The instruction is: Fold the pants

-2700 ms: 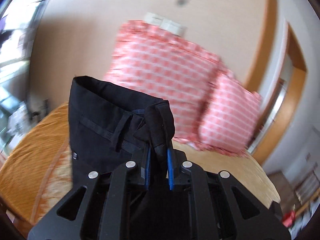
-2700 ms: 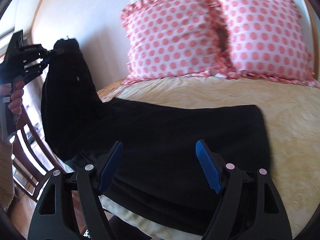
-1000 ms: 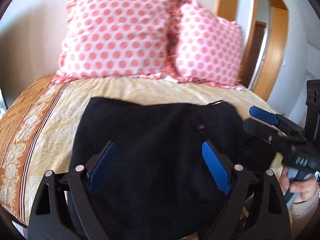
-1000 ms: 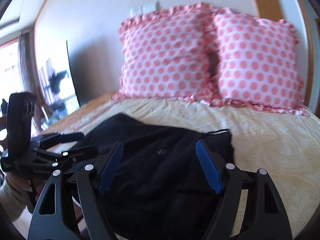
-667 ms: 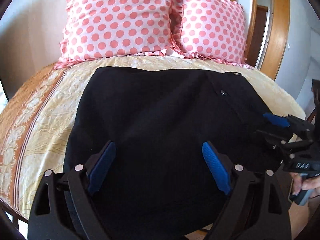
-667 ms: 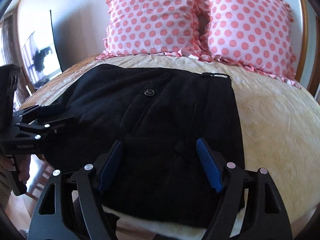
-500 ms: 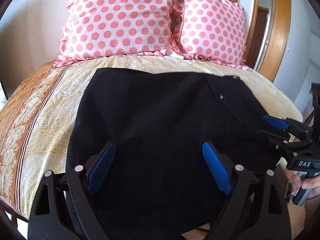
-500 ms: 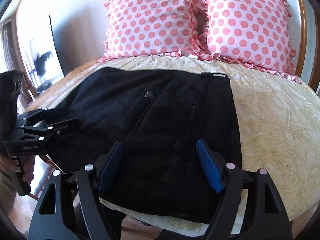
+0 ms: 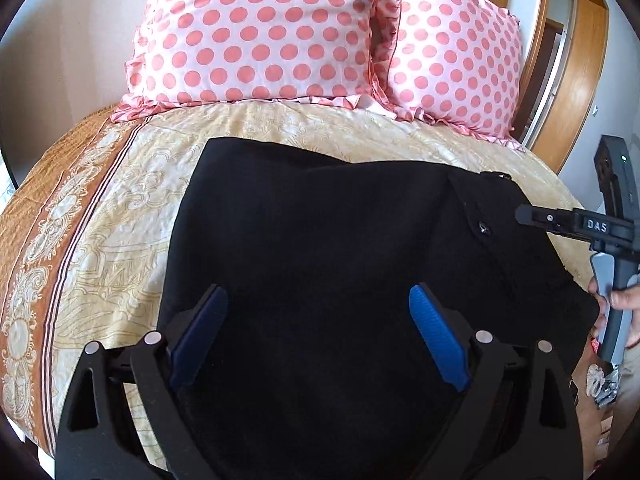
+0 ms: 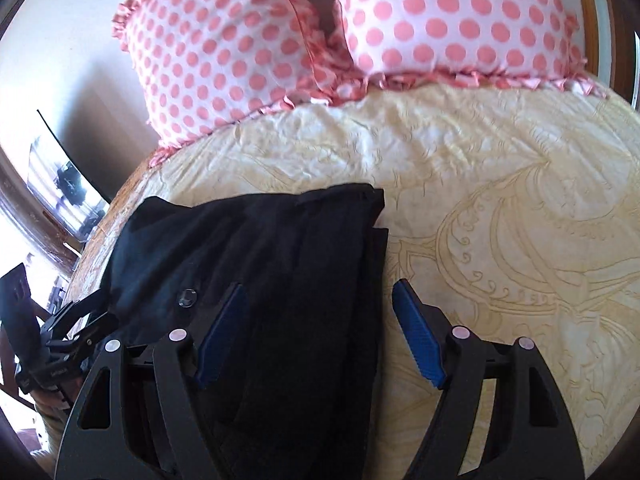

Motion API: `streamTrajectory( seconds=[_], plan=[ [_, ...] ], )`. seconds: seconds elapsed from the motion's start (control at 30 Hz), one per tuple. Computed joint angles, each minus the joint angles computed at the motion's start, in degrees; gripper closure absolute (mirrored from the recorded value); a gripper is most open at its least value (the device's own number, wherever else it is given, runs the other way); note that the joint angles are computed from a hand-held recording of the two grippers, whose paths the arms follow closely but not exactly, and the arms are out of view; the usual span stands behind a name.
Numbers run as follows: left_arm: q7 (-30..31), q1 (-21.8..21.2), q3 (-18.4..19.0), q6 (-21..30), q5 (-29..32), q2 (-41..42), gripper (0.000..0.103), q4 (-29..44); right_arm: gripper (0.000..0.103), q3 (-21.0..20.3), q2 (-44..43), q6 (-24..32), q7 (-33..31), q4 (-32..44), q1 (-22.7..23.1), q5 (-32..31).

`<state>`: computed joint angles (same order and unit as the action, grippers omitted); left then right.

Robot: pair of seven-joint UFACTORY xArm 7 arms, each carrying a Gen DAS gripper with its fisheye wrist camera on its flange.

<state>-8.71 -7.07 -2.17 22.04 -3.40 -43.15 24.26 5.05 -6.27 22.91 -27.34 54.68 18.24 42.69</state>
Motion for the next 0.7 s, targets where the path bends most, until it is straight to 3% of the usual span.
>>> streamTrajectory(
  seconds=[0.4, 0.43, 0.47, 0.53, 0.6, 0.7],
  plan=[
    [1.22, -0.4, 0.39, -0.29, -0.09, -0.65, 0.011, -1.53, 0.028, 0.71, 3.05, 0.69, -6.23, 2.59, -0.99, 5.25],
    [1.27, -0.51, 0.5, -0.4, -0.21, -0.66, 0.01, -1.58, 0.038, 1.08, 3.0, -0.23, -7.59, 2.33, -0.8, 5.36],
    [1.32, -0.61, 0.59, -0.53, -0.31, -0.66, 0.01, -1.66, 0.041, 1.46, 2.52, -2.04, -10.31, 1.57, -0.34, 6.41],
    [1.37, -0.65, 0.58, -0.68, -0.35, -0.5, 0.009, -1.69, 0.065, 1.54, 1.33, -3.58, -15.52, 0.49, 0.6, 9.4],
    [1.29, -0.5, 0.35, -0.77, -0.24, -0.35, 0.009, -1.69, 0.075, 1.62, 0.1, -5.41, -18.08, -0.69, 1.48, 9.12],
    [1.35, -0.82, 0.84, 0.23, -0.54, -0.49, 0.01, -1.01, 0.075, 0.91, 0.62, -4.71, -16.76, -0.27, 1.78, 7.49]
  ],
)
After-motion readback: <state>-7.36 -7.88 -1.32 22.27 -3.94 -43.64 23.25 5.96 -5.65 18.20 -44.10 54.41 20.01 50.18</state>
